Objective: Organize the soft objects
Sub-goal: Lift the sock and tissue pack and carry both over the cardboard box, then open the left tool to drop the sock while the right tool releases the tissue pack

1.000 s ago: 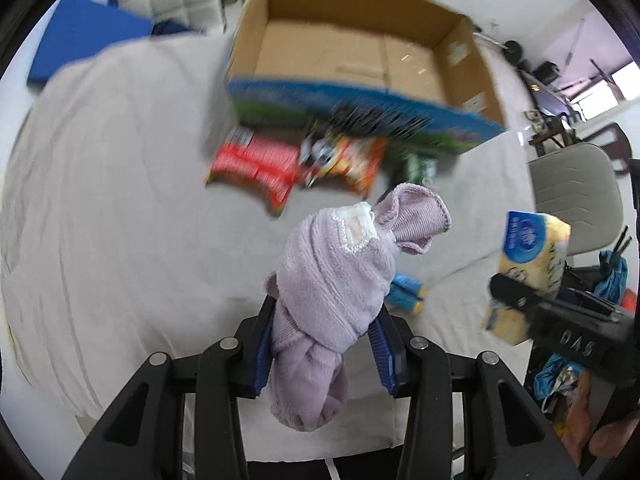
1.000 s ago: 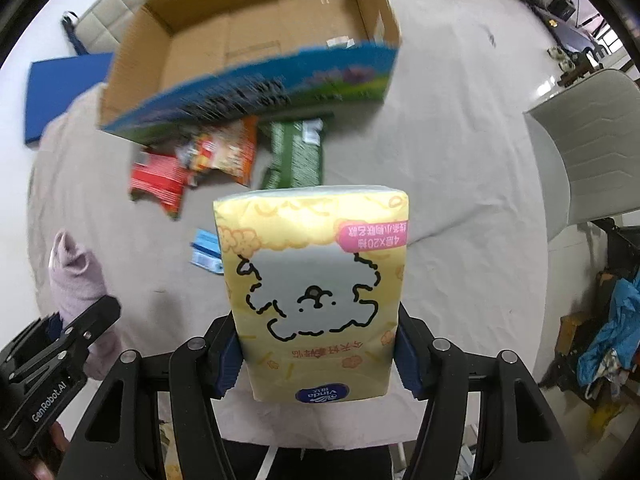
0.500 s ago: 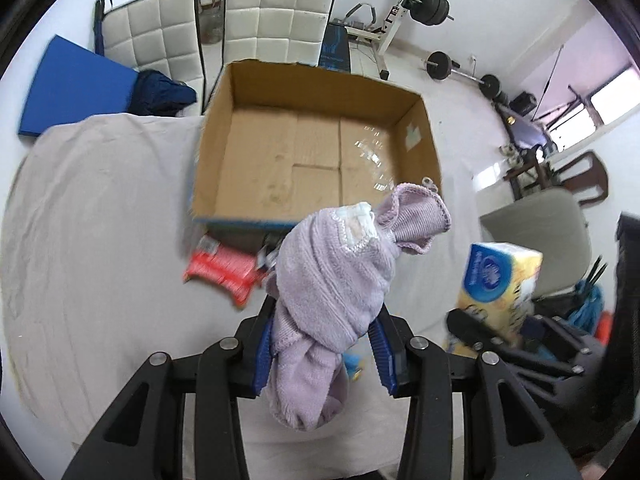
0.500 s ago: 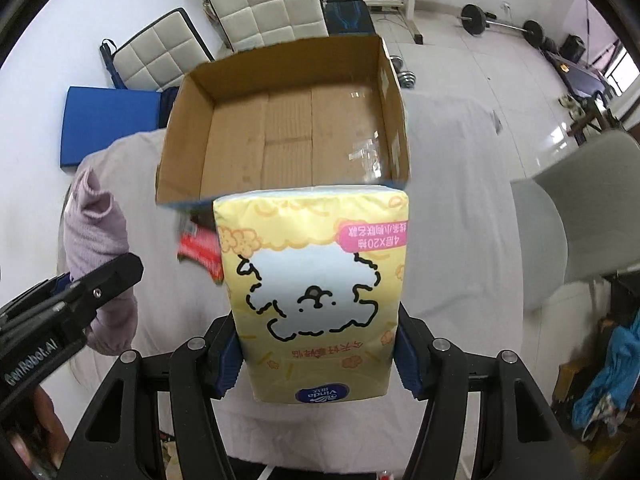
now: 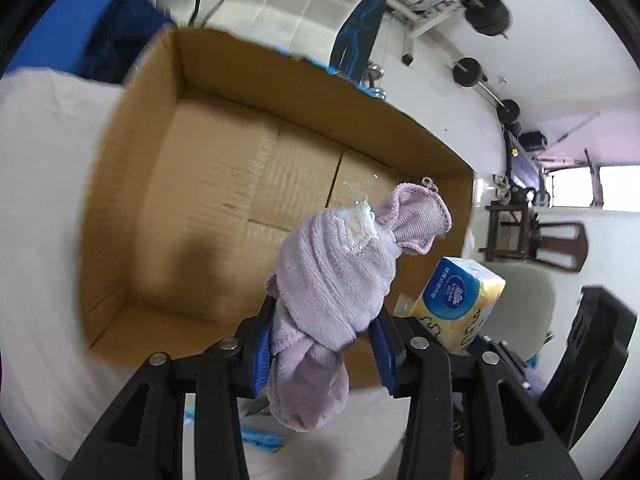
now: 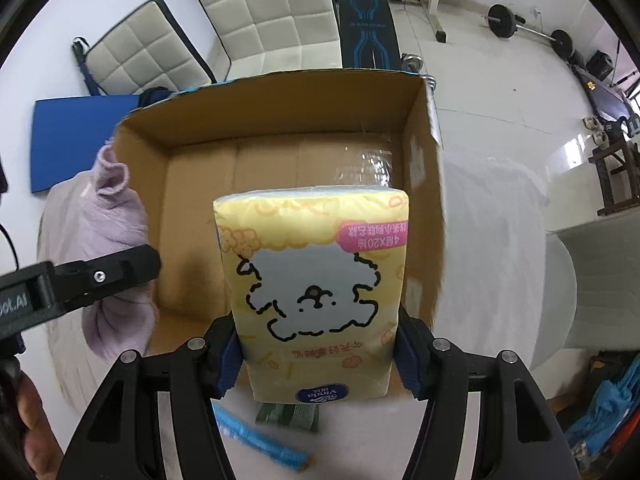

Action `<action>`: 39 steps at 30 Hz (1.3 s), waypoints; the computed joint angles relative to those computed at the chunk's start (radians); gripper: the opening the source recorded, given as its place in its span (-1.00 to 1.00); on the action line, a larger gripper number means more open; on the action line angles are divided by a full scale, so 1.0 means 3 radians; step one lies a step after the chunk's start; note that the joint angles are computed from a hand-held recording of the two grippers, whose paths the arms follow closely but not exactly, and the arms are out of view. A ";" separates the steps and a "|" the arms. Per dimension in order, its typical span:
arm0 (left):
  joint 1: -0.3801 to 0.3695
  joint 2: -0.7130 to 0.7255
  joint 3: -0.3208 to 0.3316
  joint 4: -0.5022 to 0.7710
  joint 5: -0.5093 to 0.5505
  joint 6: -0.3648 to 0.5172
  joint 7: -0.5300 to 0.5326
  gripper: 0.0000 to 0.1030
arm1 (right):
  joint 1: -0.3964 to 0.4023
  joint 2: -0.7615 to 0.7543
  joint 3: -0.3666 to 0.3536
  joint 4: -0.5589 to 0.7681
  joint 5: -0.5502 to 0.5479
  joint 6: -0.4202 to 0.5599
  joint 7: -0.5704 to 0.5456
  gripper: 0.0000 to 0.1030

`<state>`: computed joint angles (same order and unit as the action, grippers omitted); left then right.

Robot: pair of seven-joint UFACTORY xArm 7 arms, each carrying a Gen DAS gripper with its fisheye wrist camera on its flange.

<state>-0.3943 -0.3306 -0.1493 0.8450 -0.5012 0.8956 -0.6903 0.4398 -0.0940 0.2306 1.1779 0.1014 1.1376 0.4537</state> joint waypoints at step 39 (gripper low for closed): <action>-0.0035 0.0384 -0.0357 0.0874 0.1651 0.0800 -0.0510 0.99 | 0.0123 0.0242 -0.0002 -0.0025 -0.0266 -0.0134 0.0132 1.00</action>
<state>-0.4049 -0.2154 -0.2563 1.1072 -0.0058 1.1357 -0.8432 0.4766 -0.0215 0.2301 1.1704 0.0215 1.0975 0.4934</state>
